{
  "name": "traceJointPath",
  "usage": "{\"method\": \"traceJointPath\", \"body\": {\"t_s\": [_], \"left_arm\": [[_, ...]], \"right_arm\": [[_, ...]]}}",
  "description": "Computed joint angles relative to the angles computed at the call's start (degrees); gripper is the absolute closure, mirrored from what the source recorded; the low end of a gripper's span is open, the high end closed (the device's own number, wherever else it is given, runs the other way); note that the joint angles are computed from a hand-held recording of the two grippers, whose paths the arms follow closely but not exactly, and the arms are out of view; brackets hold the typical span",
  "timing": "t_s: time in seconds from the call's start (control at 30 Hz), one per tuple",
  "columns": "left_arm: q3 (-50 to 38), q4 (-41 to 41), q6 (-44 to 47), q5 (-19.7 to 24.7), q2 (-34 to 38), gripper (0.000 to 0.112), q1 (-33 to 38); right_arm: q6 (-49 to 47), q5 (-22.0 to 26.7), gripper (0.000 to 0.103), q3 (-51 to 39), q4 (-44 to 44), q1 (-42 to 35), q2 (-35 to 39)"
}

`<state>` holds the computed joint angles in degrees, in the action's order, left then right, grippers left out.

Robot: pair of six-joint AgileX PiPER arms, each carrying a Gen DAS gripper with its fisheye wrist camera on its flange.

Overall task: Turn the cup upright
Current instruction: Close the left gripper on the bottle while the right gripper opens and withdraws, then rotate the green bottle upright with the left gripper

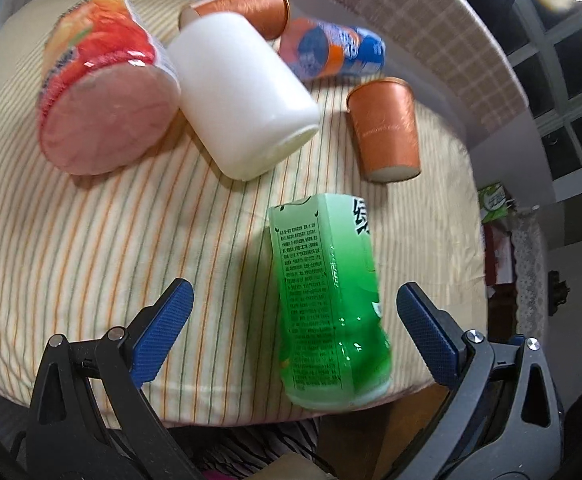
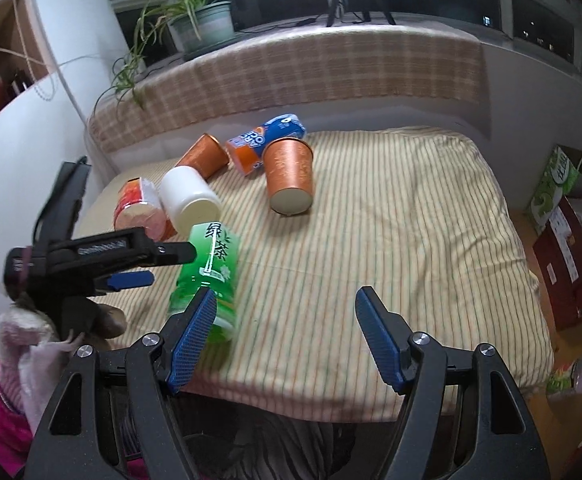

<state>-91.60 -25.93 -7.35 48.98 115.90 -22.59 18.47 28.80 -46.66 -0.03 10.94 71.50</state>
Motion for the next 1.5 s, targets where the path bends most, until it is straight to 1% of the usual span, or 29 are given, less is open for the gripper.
{"method": "traceJointPath", "body": {"t_s": [0.23, 0.33, 0.43, 0.5, 0.53, 0.57, 0.63, 0.73, 0.93, 0.97, 1.03, 1.2, 1.23, 1.3, 1.5], "left_arm": [[-3.3, 1.4, -2.4, 1.0, 3.5, 0.009, -1.3], [-4.3, 2.1, -2.9, 1.4, 4.4, 0.019, -1.8], [-4.8, 1.0, -1.7, 1.5, 5.0, 0.028, -1.9], [-4.6, -0.1, -0.5, 1.2, 4.8, 0.044, -2.0], [-4.4, -0.2, -0.1, 0.9, 4.5, 0.048, -2.2], [-4.6, 0.5, -0.4, 0.9, 4.3, 0.05, -2.5], [-4.0, 2.7, -0.9, -0.4, 3.4, 0.051, -3.4], [-2.2, 2.7, 0.0, -2.4, 2.0, 0.052, -3.9], [2.0, 5.4, 0.9, -10.5, -2.0, 0.054, -6.2], [2.4, 6.6, 0.5, -11.8, -2.4, 0.054, -6.7], [2.8, 12.6, -2.3, -14.9, -3.2, 0.054, -8.5], [3.5, 32.0, -14.3, -21.3, -3.5, 0.055, -12.8], [4.1, 34.5, -16.1, -22.2, -3.7, 0.055, -13.3], [4.9, 40.0, -20.3, -23.6, -3.7, 0.055, -14.1], [6.5, 47.3, -25.8, -24.7, -3.7, 0.055, -15.8]], "right_arm": [[-4.4, -1.1, 0.032, 2.3, 4.4, -2.7, -0.6], [-5.7, -1.6, 0.032, 3.0, 5.7, -3.7, -0.6], [-7.1, -1.8, 0.032, 3.7, 7.1, -4.7, -0.8], [-7.9, -2.0, 0.032, 4.1, 8.1, -5.4, -0.8], [-8.5, -2.1, 0.032, 4.3, 8.6, -5.7, -0.9], [-8.9, -2.2, 0.032, 4.4, 9.1, -6.1, -1.0], [-9.5, -2.2, 0.032, 4.6, 9.6, -6.5, -1.0], [-10.1, -2.5, 0.032, 5.1, 10.3, -7.1, -1.2], [-13.5, -3.2, 0.032, 6.2, 14.1, -8.8, -0.7], [-14.0, -3.3, 0.032, 6.4, 14.6, -8.9, -0.5], [-15.2, -3.6, 0.032, 6.7, 15.9, -9.2, -0.1], [-19.6, -4.0, 0.032, 7.1, 20.3, -10.8, 0.8], [-20.3, -4.0, 0.032, 7.1, 21.0, -11.1, 0.9], [-21.1, -4.1, 0.032, 7.3, 21.9, -11.8, 1.0], [-21.8, -4.2, 0.032, 7.8, 22.5, -12.9, 1.0]]}}
